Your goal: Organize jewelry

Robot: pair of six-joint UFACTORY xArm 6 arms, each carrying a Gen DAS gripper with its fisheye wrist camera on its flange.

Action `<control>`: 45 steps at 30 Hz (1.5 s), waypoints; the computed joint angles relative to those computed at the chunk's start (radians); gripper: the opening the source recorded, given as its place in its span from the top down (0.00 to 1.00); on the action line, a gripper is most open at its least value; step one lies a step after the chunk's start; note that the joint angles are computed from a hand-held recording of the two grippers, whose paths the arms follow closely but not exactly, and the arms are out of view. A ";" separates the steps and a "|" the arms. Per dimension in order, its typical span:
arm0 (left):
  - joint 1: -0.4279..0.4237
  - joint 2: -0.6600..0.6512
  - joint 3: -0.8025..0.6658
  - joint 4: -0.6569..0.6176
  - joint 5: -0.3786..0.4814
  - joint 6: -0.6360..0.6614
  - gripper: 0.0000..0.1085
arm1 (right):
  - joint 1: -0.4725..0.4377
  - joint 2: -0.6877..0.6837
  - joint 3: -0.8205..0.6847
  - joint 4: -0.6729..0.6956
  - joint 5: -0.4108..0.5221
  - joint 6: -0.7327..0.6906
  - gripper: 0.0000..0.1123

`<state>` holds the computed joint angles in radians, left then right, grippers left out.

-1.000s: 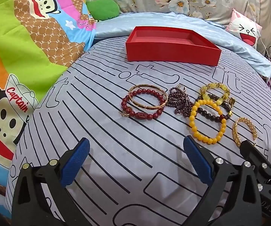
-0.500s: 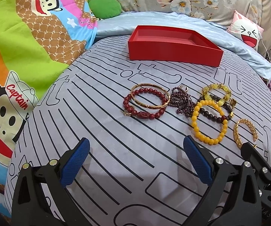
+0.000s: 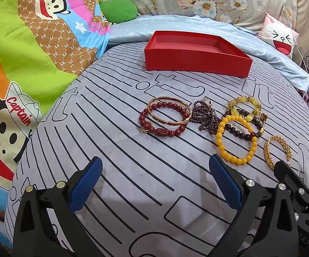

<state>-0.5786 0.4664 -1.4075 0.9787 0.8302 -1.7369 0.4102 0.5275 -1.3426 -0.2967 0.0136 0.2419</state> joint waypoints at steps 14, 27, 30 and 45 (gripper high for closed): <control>0.001 0.000 0.002 0.005 -0.006 -0.007 0.12 | -0.005 -0.001 0.000 -0.055 -0.003 0.049 0.14; -0.005 0.005 -0.008 0.013 0.011 -0.006 0.12 | -0.006 -0.003 0.002 -0.067 -0.005 0.067 0.14; -0.008 0.005 -0.009 0.015 0.016 -0.006 0.12 | -0.006 -0.004 0.004 -0.052 -0.007 0.055 0.14; -0.013 0.004 -0.011 0.026 0.031 -0.012 0.12 | -0.013 -0.010 0.009 -0.098 -0.023 0.094 0.14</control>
<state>-0.5919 0.4701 -1.4182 1.0047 0.8616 -1.7494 0.3967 0.5175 -1.3331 -0.3947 -0.0092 0.3360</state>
